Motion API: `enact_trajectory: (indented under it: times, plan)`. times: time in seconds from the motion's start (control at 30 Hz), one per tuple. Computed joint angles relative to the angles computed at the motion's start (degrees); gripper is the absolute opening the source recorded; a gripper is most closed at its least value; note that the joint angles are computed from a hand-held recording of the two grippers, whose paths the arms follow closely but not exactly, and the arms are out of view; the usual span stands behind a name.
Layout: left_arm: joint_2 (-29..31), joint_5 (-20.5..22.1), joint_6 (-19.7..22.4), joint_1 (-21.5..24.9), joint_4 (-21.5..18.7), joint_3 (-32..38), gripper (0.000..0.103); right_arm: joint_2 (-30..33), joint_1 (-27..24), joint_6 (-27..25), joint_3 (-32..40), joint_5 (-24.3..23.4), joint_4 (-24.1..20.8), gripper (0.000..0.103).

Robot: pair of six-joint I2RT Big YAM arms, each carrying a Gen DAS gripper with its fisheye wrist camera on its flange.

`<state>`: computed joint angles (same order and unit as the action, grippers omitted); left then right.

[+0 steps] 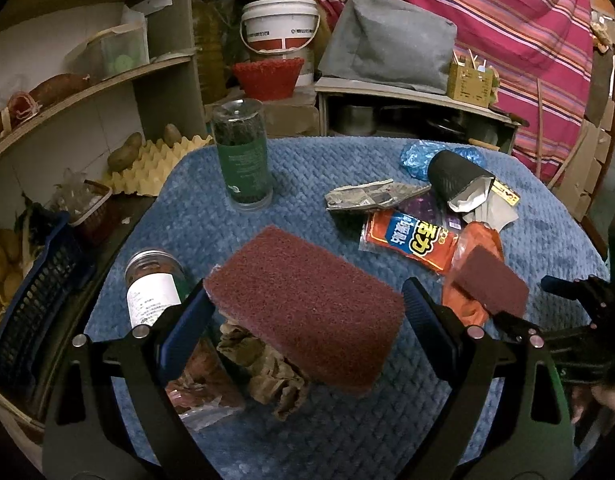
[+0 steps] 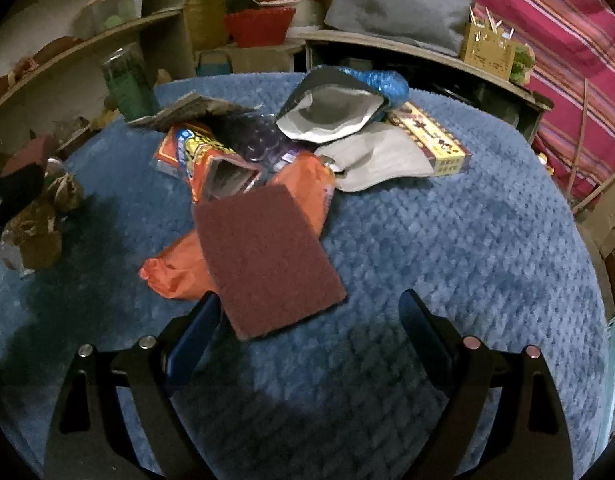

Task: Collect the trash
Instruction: 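Grasp the small maroon pad with the right tool while the left tool holds its pad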

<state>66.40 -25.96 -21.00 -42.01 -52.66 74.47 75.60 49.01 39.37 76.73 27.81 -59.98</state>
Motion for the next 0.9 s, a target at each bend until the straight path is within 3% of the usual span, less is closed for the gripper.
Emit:
enact_trajectory:
  times: [0.2,0.27,0.33,0.37,0.7,0.77,0.9]
  plan:
    - [0.2,-0.3,-0.1,-0.2,-0.4,-0.1,0.091,0.0,-1.8,0.1,-0.3,-3.9,1.5,0.085]
    - [0.4,-0.4,-0.3,-0.3,-0.6,0.1,0.091,-0.6,-1.6,-0.3,-0.6,-3.8,1.9,0.064]
    - [0.3,-0.3,-0.3,-0.2,-0.5,0.1,0.091,-1.1,-1.6,-0.5,-0.9,-3.8,1.5,0.055]
    - [0.4,-0.3,-0.5,-0.3,-0.5,0.2,0.091,-1.7,-1.6,-0.5,-1.3,-3.8,1.5,0.043]
    - [2.2,-3.1,-2.4,-5.1,-2.3,3.0,0.091,-9.8,-1.3,0.3,-6.2,-1.2,1.1,0.036]
    - [2.9,-3.6,-2.5,-6.3,-2.4,3.9,0.091,-11.1,-1.3,0.1,-6.8,-0.7,0.3,0.018]
    - [4.3,-4.2,-2.8,-8.2,-2.6,5.2,0.091,-15.2,-2.2,1.3,-9.4,-1.7,-1.7,0.015]
